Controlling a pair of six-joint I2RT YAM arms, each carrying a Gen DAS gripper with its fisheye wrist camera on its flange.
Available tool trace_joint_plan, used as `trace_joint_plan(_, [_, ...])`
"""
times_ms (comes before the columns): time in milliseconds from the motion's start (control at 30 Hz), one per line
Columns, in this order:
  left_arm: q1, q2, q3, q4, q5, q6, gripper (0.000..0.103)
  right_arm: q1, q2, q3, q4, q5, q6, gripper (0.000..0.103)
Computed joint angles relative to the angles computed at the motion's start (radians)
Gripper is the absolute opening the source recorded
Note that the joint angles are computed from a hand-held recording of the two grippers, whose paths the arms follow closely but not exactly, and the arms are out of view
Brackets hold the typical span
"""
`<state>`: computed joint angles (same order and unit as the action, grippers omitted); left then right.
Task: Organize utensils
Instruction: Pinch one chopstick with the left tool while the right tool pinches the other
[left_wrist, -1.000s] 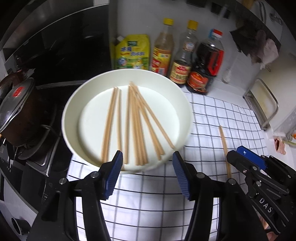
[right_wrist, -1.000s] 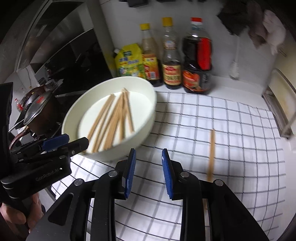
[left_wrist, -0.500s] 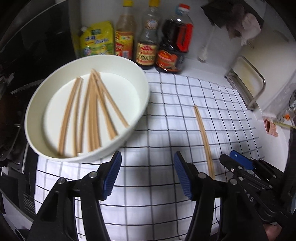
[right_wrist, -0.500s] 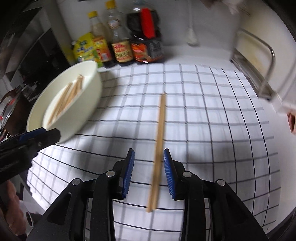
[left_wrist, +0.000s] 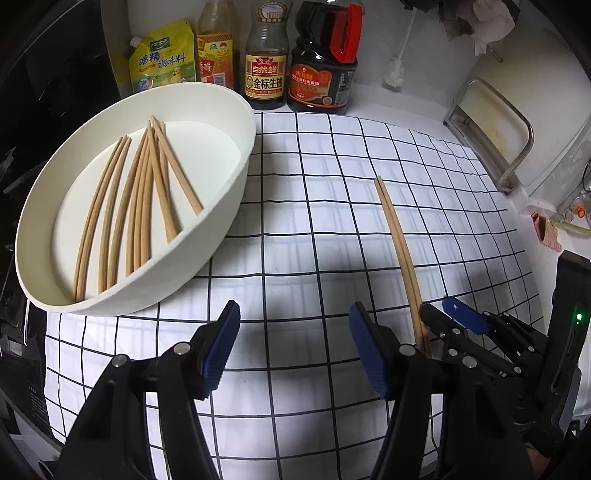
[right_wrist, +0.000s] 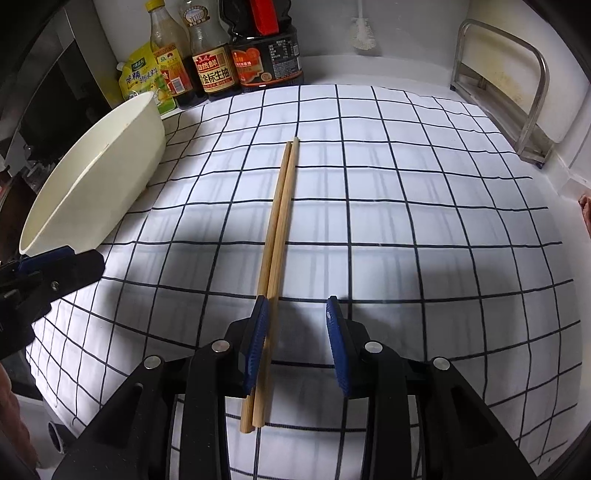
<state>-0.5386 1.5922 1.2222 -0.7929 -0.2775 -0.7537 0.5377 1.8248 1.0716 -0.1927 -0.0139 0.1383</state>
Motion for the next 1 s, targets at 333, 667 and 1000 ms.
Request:
trace_joint_plan(333, [-0.007, 0.028, 0.017, -0.002, -0.002, -0.007, 0.061, 0.03, 0.02, 0.025, 0.006, 0.027, -0.071, 0.023])
trace_joint_plan(667, [-0.023, 0.068, 0.054, -0.004, -0.011, -0.02, 0.061, 0.027, 0.021, 0.04, -0.03, -0.005, -0.135, 0.013])
trace_joint_plan(1000, [-0.02, 0.084, 0.077, -0.01, -0.024, -0.016, 0.061, 0.015, 0.002, -0.002, -0.018, -0.027, -0.148, 0.014])
